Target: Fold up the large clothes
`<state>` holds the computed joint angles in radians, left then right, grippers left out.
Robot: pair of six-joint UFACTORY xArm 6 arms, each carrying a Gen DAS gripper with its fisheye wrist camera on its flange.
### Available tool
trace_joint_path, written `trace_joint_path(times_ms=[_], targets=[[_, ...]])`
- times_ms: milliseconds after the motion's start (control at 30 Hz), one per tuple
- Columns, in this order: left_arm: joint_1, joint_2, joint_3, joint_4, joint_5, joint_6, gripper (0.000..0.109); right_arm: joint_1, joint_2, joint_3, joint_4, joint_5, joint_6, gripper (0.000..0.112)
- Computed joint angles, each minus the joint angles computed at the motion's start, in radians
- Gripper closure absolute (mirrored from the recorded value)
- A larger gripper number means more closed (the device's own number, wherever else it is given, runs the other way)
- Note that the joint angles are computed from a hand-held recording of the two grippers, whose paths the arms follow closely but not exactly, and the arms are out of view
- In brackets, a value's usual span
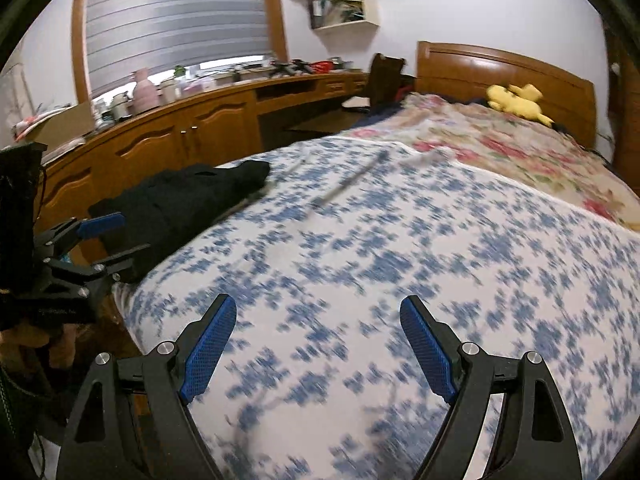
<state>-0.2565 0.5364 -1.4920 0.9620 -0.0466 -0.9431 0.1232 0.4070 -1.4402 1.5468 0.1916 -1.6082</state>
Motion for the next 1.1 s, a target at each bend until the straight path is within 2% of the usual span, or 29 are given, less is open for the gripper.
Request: trace_joint_path(times_ms=[133, 200, 333, 400, 533, 667, 767, 800, 967, 1100], targets=[[-0.027, -0.028, 0.020, 0.048, -0.008, -0.046, 0.006, -0.014, -0.105, 0.114, 0.106, -0.046, -0.079, 0.027], [-0.040, -0.053, 0.032, 0.118, -0.013, -0.122, 0.006, -0.018, -0.173, 0.175, 0.165, -0.075, -0.124, 0.027], [-0.072, -0.098, 0.063, 0.171, -0.019, -0.193, 0.006, -0.042, -0.319, 0.304, 0.279, -0.108, -0.220, 0.027], [-0.090, -0.124, 0.072, 0.254, -0.011, -0.279, 0.006, -0.060, -0.396, 0.369, 0.339, -0.121, -0.269, 0.027], [-0.129, -0.158, 0.103, 0.214, -0.008, -0.260, 0.006, -0.103, -0.538, 0.485, 0.372, -0.125, -0.282, 0.027], [-0.165, -0.196, 0.121, 0.249, -0.004, -0.299, 0.006, -0.144, -0.683, 0.598, 0.381, -0.123, -0.263, 0.027], [-0.191, -0.226, 0.136, 0.223, 0.004, -0.271, 0.006, -0.158, -0.787, 0.668, 0.366, -0.132, -0.227, 0.027], [-0.195, -0.235, 0.138, 0.228, 0.001, -0.277, 0.006, -0.149, -0.813, 0.679, 0.402, -0.147, -0.256, 0.027], [-0.220, -0.289, 0.131, 0.332, 0.004, -0.375, 0.006, -0.154, -0.985, 0.761, 0.409, -0.188, -0.245, 0.027], [-0.233, -0.332, 0.124, 0.453, 0.003, -0.496, 0.006, -0.132, -1.118, 0.804, 0.512, -0.256, -0.354, 0.027]])
